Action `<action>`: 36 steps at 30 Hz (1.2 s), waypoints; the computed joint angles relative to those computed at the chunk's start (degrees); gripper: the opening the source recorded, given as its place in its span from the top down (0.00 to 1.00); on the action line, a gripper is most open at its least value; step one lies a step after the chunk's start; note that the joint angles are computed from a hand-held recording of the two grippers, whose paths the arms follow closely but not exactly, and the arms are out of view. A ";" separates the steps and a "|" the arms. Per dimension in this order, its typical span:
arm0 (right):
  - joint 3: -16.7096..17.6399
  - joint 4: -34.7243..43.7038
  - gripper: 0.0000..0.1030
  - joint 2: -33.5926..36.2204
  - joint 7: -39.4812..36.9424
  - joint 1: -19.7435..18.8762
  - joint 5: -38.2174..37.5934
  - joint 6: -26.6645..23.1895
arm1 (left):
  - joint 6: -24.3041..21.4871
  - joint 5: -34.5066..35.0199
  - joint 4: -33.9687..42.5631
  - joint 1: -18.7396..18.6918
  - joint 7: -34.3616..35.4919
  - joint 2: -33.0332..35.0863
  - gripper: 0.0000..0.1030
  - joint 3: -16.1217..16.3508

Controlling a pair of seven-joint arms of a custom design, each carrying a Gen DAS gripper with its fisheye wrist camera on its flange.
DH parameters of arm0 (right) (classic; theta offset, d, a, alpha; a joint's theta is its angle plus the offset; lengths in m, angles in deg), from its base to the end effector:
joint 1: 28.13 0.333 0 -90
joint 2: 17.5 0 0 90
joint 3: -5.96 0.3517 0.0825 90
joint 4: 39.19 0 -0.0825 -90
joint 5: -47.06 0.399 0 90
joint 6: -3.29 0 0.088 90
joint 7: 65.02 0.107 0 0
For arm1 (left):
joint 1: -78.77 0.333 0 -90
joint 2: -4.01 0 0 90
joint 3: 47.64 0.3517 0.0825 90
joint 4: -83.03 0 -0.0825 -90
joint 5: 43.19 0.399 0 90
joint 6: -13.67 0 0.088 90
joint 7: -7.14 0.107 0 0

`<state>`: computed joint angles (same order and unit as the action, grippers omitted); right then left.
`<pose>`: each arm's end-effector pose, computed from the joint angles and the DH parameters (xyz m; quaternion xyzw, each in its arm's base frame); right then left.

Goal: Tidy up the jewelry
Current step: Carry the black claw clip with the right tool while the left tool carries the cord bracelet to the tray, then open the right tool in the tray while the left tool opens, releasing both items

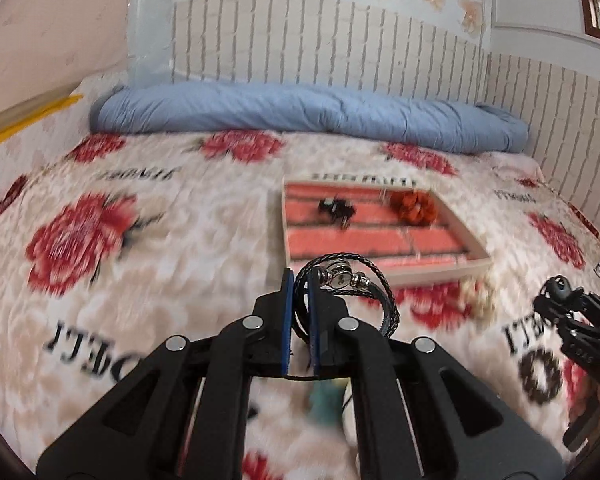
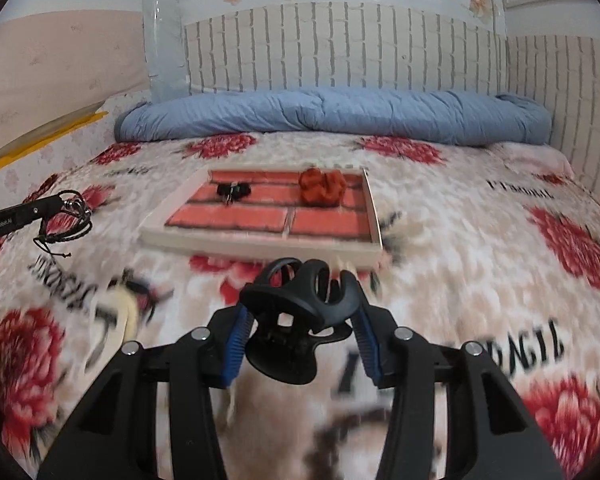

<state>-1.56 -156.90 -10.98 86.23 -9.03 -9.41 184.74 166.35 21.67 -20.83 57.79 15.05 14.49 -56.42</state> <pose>0.5845 0.2000 0.4988 -0.6642 0.5779 -0.2818 0.3814 0.5728 -0.3495 0.5320 -0.6423 0.6036 -0.3492 0.3181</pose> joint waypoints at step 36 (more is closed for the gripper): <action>3.21 61.58 0.55 43.70 -40.55 -0.85 46.54 -32.20 | -12.39 -40.10 60.87 -4.06 42.02 45.33 0.94 9.47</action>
